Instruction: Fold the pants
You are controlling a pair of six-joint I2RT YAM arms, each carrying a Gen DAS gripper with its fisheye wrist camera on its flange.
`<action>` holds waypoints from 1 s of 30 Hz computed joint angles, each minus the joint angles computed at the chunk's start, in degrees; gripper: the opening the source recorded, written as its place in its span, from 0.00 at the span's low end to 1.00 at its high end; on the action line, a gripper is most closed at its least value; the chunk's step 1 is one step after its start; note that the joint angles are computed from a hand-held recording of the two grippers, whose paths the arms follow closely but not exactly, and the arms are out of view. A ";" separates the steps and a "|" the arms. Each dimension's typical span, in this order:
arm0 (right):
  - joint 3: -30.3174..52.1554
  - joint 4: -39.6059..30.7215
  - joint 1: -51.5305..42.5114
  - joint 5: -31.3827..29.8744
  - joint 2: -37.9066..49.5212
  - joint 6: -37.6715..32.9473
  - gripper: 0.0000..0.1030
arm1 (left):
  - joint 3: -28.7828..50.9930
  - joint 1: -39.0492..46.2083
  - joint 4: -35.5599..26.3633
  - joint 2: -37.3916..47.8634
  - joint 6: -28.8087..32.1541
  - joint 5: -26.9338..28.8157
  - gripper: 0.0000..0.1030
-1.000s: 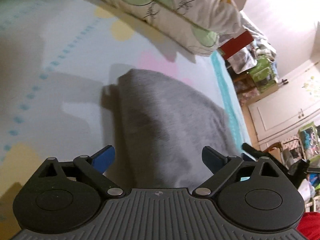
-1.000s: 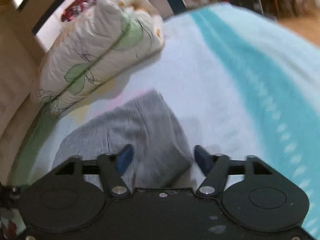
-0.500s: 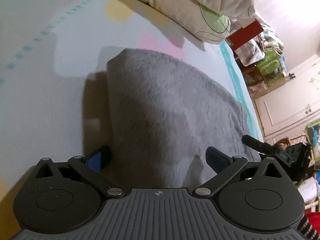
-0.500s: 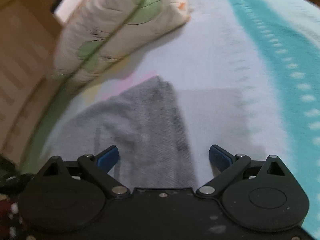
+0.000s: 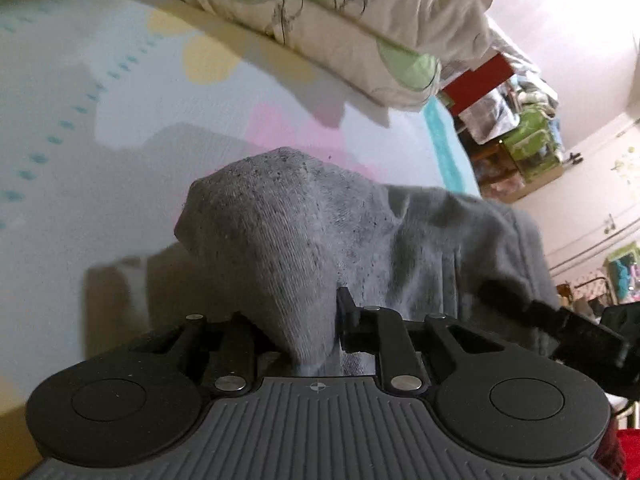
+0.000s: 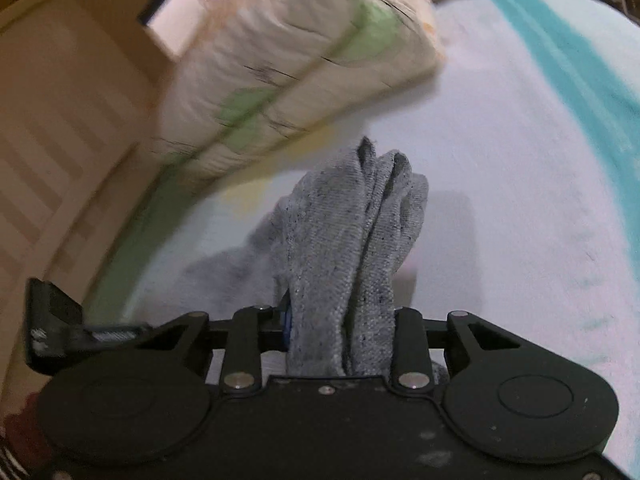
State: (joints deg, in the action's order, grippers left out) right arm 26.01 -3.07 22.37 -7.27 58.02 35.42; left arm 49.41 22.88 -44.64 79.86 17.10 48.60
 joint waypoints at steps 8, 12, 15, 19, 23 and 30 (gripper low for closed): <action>14.77 -2.38 19.05 7.39 4.63 9.69 0.31 | 27.67 24.87 -39.25 10.30 33.70 0.11 0.22; 19.14 3.26 23.58 7.00 13.65 11.65 0.37 | 32.90 30.64 -38.40 16.64 39.10 -3.34 0.32; 22.28 3.13 25.33 13.50 24.11 7.93 0.66 | 23.63 31.78 -16.61 13.53 26.42 -10.90 0.37; 26.79 -6.94 25.56 24.53 32.57 15.00 0.59 | 19.73 36.02 -13.07 13.94 25.97 -13.63 0.37; 23.80 -3.59 32.29 30.99 26.30 13.41 0.59 | 17.24 40.23 -19.03 9.64 33.58 -8.13 0.38; 32.95 -5.05 42.50 30.69 37.01 2.90 0.48 | 6.92 31.46 -13.96 5.19 32.81 -16.41 0.39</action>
